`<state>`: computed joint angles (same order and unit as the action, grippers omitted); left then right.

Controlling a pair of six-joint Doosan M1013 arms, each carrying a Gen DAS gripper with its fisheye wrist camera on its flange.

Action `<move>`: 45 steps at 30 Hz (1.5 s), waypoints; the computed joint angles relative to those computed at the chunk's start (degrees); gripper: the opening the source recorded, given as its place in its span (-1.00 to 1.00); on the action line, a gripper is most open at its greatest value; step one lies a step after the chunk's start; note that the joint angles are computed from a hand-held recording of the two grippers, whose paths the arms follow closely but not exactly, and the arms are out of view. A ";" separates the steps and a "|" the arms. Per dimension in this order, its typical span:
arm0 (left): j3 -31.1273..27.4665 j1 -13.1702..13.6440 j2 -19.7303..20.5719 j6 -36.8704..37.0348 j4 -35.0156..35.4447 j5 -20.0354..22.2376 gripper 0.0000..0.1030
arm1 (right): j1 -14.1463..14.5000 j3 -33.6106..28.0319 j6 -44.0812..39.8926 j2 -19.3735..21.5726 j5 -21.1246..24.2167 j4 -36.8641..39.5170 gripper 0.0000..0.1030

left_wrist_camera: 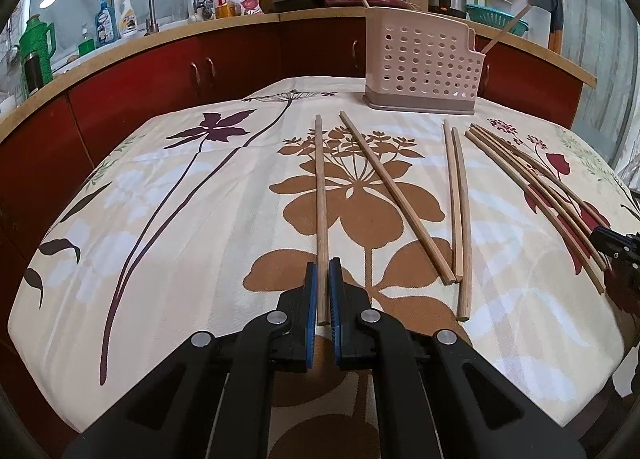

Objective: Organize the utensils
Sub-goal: 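Lift both held chopsticks toward the pink utensil holder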

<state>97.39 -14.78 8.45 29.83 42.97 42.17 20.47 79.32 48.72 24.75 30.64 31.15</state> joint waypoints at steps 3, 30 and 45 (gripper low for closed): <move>0.11 -0.02 -0.13 -0.18 0.10 -0.09 -0.87 | -0.07 0.05 -0.41 -0.13 0.28 0.29 -0.88; 0.45 -2.24 -4.56 -12.00 17.38 -1.23 -0.89 | -1.39 2.65 -23.19 -6.08 -9.25 25.62 -0.88; -1.83 -0.65 -4.32 -15.17 23.68 -3.77 -0.89 | -1.63 -1.07 -24.14 -4.80 -9.12 29.25 -0.88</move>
